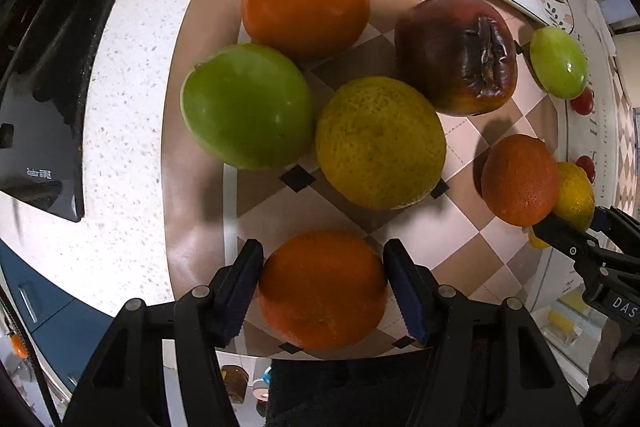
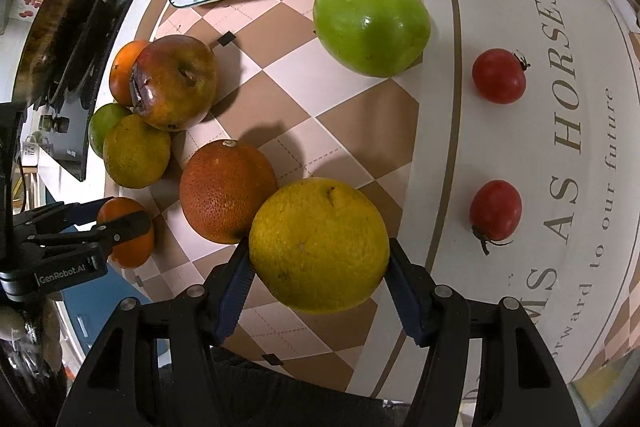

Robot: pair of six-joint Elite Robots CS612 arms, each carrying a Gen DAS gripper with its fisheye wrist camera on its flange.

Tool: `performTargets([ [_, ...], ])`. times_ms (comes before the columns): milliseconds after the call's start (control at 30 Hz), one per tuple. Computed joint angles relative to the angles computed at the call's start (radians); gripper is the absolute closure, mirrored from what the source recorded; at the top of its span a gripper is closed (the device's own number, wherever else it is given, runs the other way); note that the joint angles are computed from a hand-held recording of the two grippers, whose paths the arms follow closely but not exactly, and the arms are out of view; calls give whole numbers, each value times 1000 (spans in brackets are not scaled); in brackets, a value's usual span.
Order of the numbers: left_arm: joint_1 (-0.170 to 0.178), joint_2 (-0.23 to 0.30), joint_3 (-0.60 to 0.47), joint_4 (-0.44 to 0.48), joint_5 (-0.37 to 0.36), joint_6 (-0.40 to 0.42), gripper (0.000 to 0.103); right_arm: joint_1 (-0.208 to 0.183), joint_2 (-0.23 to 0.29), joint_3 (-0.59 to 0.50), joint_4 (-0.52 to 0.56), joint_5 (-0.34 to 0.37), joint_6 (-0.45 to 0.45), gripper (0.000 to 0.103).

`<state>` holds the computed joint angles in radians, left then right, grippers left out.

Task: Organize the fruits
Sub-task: 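Lift the orange with the left tool while the right tool carries the pomelo toward the floral plate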

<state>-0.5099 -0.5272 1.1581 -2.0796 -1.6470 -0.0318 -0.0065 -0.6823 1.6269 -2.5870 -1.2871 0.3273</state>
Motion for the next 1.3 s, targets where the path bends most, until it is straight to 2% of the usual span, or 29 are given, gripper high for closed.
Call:
performTargets([
  [367,0,32,-55,75,1,48,42,7,8,-11,-1,-12,11,37],
  [600,-10,7,-10,19,32,19,44,12,3,0,-26,-45,49,37],
  [933,-2,-15,9,-51,2,-22,46,-6,-17,34,-76,-53,100,38],
  [1067,-9,-25,18,-63,-6,2,48,-9,-29,45,-92,-62,104,38],
  [1167,-14,-19,9,-39,-24,37,48,-8,-33,46,-94,-66,100,38],
  [1300,-24,-18,2,-38,8,62,45,-14,-31,41,-76,-63,98,38],
])
